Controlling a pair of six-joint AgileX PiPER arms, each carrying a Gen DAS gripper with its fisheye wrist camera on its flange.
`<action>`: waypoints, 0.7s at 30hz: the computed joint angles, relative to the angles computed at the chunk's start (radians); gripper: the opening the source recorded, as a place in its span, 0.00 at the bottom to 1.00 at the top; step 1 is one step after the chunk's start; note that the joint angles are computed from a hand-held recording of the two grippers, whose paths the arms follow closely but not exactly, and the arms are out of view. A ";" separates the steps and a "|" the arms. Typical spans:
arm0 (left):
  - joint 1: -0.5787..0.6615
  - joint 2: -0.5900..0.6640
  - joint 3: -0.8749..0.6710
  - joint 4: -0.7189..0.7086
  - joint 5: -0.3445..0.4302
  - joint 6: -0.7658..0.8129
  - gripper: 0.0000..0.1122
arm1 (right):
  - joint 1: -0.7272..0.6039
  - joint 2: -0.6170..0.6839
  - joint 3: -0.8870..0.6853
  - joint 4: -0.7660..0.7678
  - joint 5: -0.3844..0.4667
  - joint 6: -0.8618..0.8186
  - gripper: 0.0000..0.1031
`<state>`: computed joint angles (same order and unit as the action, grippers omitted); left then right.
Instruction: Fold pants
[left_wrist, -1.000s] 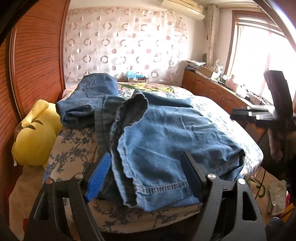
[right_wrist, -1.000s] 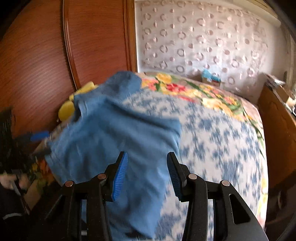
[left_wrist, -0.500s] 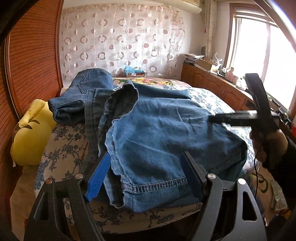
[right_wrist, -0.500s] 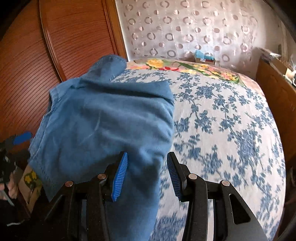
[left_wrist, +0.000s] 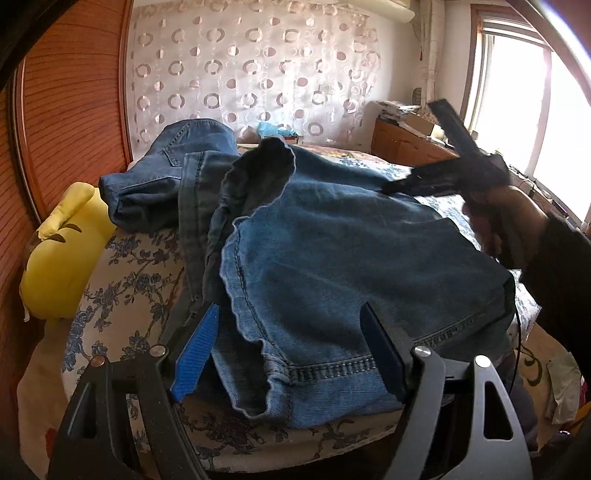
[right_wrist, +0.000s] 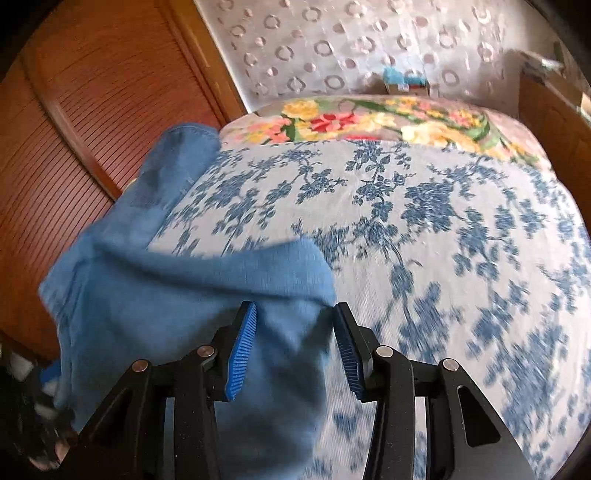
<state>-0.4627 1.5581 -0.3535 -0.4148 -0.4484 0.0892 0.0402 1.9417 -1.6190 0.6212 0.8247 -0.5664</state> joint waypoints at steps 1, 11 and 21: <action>-0.001 0.001 0.001 0.002 -0.001 -0.001 0.70 | 0.002 0.030 -0.051 -0.001 0.017 0.021 0.23; 0.014 0.000 0.026 0.036 -0.024 -0.040 0.70 | 0.032 -0.074 0.050 -0.028 -0.167 0.016 0.25; -0.003 -0.027 0.035 -0.021 -0.023 -0.002 0.70 | -0.033 -0.347 0.506 0.130 -0.144 -0.341 0.47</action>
<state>-0.4658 1.5313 -0.3190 -0.4358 -0.4715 0.0872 0.0069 1.5943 -1.1127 0.7517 0.6805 -0.9069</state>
